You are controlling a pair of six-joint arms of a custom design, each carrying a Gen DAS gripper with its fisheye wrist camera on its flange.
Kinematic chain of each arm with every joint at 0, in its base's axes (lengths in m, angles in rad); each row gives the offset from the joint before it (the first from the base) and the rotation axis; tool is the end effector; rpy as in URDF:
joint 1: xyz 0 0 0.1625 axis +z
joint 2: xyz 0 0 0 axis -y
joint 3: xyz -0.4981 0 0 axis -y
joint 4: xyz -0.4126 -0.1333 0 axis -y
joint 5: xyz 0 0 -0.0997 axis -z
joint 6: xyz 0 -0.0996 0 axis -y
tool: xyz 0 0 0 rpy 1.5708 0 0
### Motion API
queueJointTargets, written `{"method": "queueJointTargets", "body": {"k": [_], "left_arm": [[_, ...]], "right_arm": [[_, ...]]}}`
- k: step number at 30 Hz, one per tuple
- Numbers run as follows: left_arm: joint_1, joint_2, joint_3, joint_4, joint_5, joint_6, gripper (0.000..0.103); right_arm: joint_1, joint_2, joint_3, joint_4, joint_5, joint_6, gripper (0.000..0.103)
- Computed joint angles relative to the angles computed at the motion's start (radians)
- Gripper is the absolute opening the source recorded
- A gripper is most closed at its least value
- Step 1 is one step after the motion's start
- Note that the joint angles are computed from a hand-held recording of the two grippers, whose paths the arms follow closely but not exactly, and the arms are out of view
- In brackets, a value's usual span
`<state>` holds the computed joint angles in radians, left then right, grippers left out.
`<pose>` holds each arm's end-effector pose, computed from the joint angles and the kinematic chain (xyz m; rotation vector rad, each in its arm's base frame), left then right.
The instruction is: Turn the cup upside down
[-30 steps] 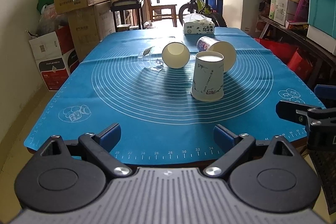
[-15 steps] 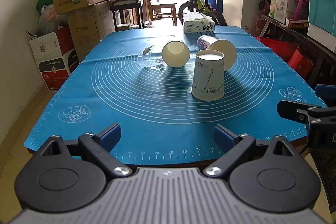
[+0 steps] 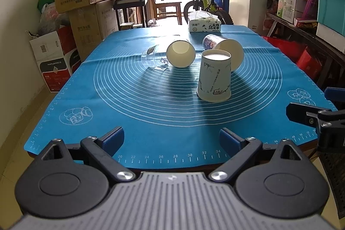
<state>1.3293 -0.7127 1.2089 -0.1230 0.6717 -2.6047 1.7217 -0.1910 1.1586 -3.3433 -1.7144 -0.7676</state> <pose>0.0231 -0.7895 0.1763 0.1389 1.9495 -1.1212 0.2475 -0.8356 -0.0792 1.0775 -2.3579 0.9945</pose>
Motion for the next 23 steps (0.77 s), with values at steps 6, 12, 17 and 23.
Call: {"method": "queueJointTargets", "body": {"k": [6,12,17,23], "left_arm": [[0.001,0.003,-0.004,0.005,-0.001,-0.001,0.094],[0.002,0.005,-0.007,0.006,-0.003,-0.002,0.094],[0.003,0.009,-0.014,0.014,-0.003,-0.008,0.094],[0.003,0.012,-0.017,0.010,-0.004,0.002,0.094]], "right_arm": [[0.000,0.001,-0.001,0.002,0.000,0.002,0.101],[-0.003,0.005,-0.008,0.005,0.000,0.005,0.101],[-0.004,0.010,-0.021,0.021,-0.005,0.013,0.101],[-0.004,0.014,-0.028,0.028,-0.007,0.015,0.101]]}}
